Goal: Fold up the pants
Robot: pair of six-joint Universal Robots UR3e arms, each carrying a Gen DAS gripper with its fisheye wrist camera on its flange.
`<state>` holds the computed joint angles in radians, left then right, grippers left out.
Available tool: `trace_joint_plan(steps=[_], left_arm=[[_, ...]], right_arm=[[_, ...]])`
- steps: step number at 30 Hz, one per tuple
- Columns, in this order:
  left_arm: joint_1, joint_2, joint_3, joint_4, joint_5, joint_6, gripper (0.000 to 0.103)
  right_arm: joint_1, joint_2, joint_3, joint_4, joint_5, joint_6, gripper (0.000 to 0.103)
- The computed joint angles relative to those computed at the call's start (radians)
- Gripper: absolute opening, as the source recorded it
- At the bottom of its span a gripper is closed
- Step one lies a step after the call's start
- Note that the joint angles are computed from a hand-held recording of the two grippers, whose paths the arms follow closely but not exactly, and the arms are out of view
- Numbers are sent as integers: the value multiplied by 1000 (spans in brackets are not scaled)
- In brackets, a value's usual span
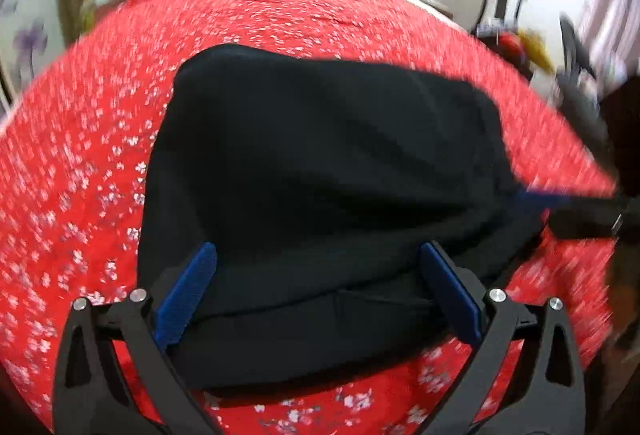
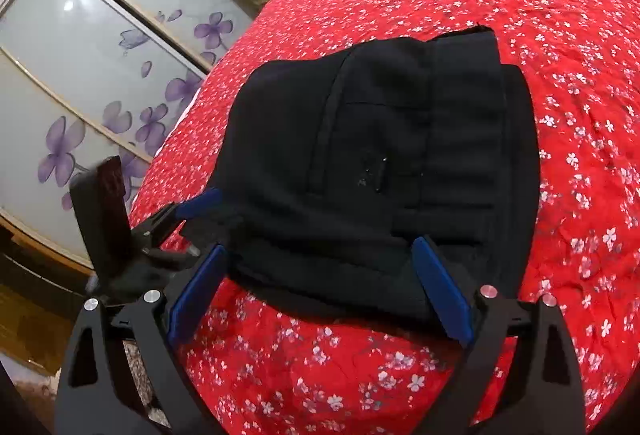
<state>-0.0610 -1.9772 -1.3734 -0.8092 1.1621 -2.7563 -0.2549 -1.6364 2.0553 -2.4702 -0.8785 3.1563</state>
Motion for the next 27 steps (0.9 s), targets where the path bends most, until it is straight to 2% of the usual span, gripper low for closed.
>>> trace_joint_plan(steps=[2, 4, 6, 7, 9, 10, 11, 13, 14, 15, 16, 17, 18, 20, 21, 23, 24, 27], left_arm=[[4, 18, -46, 50, -8, 1, 101], [14, 27, -68, 83, -23, -11, 101], [43, 54, -106, 123, -79, -48, 101], [64, 59, -114, 129, -126, -61, 101], [115, 70, -132, 135, -242, -98, 101], [133, 66, -137, 139, -305, -127, 101], [146, 59, -129, 115, -349, -137, 101], [152, 40, -77, -11, -421, -98, 101], [142, 33, -58, -51, -422, -81, 101], [120, 37, -56, -50, -382, -60, 101], [95, 41, -57, -49, -338, -26, 101], [72, 43, -52, -62, -295, 11, 101], [41, 43, -51, -65, -232, 37, 101], [-2, 61, -103, 25, -143, 65, 101], [-8, 68, -120, 54, -128, 70, 101], [-1, 85, -145, 92, -149, 60, 101], [22, 98, -154, 93, -196, 42, 101], [80, 87, -120, 87, -263, -35, 101]], right_arm=[[-6, -37, 31, 3, 1, -17, 96], [4, -45, 56, -47, 1, 17, 96], [-32, -54, 48, -40, 49, 8, 96], [-83, -95, 84, -36, 115, -3, 96], [-145, -120, 150, -137, 227, 29, 96], [-171, -118, 182, -236, 263, 89, 96], [-197, -116, 207, -272, 286, 105, 96], [-219, -97, 191, -194, 333, 94, 96], [-215, -84, 162, -101, 345, 52, 96], [-199, -67, 121, 8, 329, -2, 96], [-149, -33, 59, 92, 243, -24, 96], [-128, -18, 39, 112, 206, -39, 96], [-121, -18, 59, 70, 195, -34, 96], [-118, -28, 52, 85, 184, -48, 96], [-130, -44, 59, 85, 194, -47, 96], [-146, -73, 68, 88, 218, -51, 96], [-158, -94, 87, 58, 234, -51, 96], [-179, -125, 149, -105, 242, 16, 96]])
